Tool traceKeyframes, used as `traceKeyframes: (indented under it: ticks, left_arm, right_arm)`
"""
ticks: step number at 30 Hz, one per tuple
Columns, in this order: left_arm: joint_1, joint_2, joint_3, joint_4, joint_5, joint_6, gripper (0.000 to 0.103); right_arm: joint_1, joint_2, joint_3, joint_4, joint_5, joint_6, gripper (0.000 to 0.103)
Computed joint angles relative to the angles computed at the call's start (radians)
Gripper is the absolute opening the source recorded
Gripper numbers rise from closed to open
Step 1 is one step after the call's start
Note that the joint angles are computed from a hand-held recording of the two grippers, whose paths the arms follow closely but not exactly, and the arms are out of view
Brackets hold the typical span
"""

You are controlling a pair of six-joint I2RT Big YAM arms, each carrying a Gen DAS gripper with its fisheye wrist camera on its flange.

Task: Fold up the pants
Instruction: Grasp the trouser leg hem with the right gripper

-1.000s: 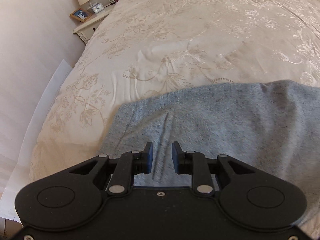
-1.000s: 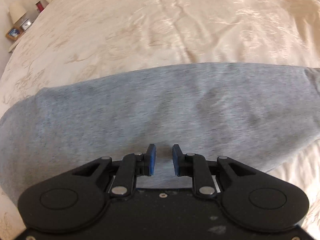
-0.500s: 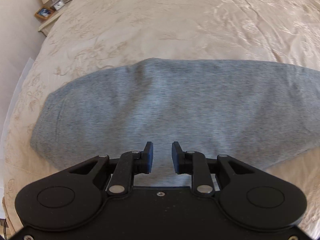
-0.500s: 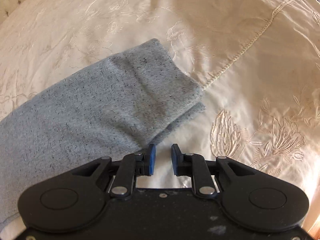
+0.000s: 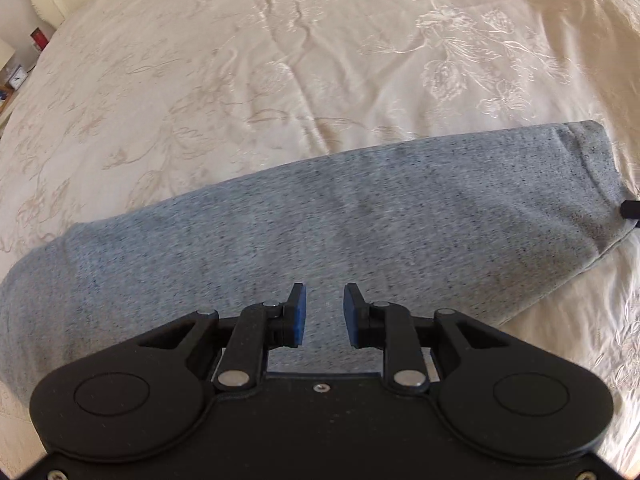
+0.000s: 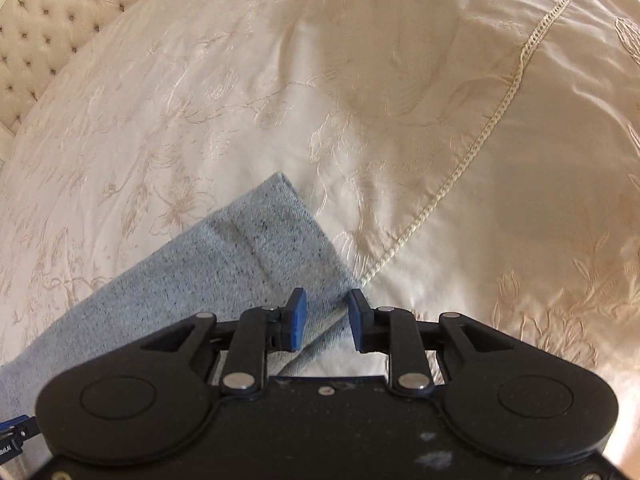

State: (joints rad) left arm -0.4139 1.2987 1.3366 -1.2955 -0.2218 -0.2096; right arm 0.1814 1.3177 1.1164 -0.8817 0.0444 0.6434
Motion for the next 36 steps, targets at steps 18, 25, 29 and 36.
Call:
traceKeyframes:
  ticks: [18,25,29,36]
  left_arm:
    - [-0.087,0.131,0.080,-0.042,-0.011,-0.046,0.033]
    - [-0.081,0.138,0.091,-0.053,-0.006,-0.038,0.033]
    - [-0.067,0.160,0.117,-0.047,0.013,-0.050,0.033]
    - [-0.024,0.253,0.195,-0.016,0.003,-0.076,0.033]
  right_arm:
    - [-0.113,-0.005,-0.099,0.092,-0.274,0.074,0.038]
    - [-0.119,0.036,-0.086,0.167,-0.310,0.119,0.038]
    - [-0.138,0.017,-0.127,0.237,-0.347,0.159,0.039]
    - [-0.130,-0.060,-0.168,0.289,-0.336,0.093,0.012]
